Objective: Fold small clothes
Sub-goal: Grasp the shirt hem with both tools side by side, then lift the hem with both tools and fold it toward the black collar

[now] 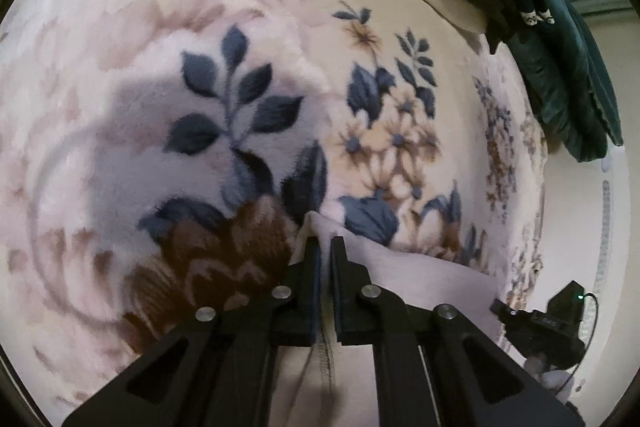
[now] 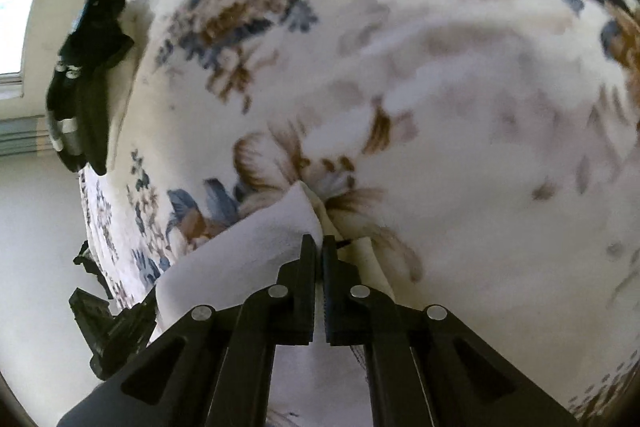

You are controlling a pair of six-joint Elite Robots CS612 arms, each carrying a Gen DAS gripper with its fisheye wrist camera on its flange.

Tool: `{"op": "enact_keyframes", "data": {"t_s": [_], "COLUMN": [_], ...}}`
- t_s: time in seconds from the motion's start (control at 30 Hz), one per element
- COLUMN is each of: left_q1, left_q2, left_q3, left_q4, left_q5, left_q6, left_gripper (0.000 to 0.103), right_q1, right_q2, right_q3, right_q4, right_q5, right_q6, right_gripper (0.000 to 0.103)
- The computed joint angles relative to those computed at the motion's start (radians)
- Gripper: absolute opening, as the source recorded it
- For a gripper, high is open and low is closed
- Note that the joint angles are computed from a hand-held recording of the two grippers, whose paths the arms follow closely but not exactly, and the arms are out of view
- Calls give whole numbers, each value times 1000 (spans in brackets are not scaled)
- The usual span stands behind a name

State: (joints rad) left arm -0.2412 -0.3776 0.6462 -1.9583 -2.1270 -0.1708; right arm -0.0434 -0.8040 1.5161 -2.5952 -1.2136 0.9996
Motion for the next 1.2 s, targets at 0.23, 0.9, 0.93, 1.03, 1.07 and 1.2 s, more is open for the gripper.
{"op": "enact_keyframes", "data": {"t_s": [0.23, 0.9, 0.93, 1.03, 1.07, 1.2], "left_q1": [12, 37, 40, 32, 27, 16], "left_q2": [-27, -96, -94, -81, -76, -46], "left_q3": [9, 170, 175, 155, 142, 105], "left_q4": [49, -85, -96, -32, 6, 90], "left_q5": [-25, -102, -132, -161, -141, -113], "left_q6": [14, -56, -52, 22, 57, 127], "left_gripper": [18, 59, 59, 61, 61, 62], "right_q1": [-19, -9, -18, -36, -36, -46], "right_q2": [-20, -40, -40, -27, -19, 9], "right_q3": [2, 40, 52, 78, 76, 84], "right_q4": [37, 83, 60, -3, -5, 2], "right_q5": [112, 96, 119, 190, 210, 302], "right_q6": [-86, -120, -119, -141, -150, -239], "right_gripper": [23, 40, 65, 76, 76, 76]}}
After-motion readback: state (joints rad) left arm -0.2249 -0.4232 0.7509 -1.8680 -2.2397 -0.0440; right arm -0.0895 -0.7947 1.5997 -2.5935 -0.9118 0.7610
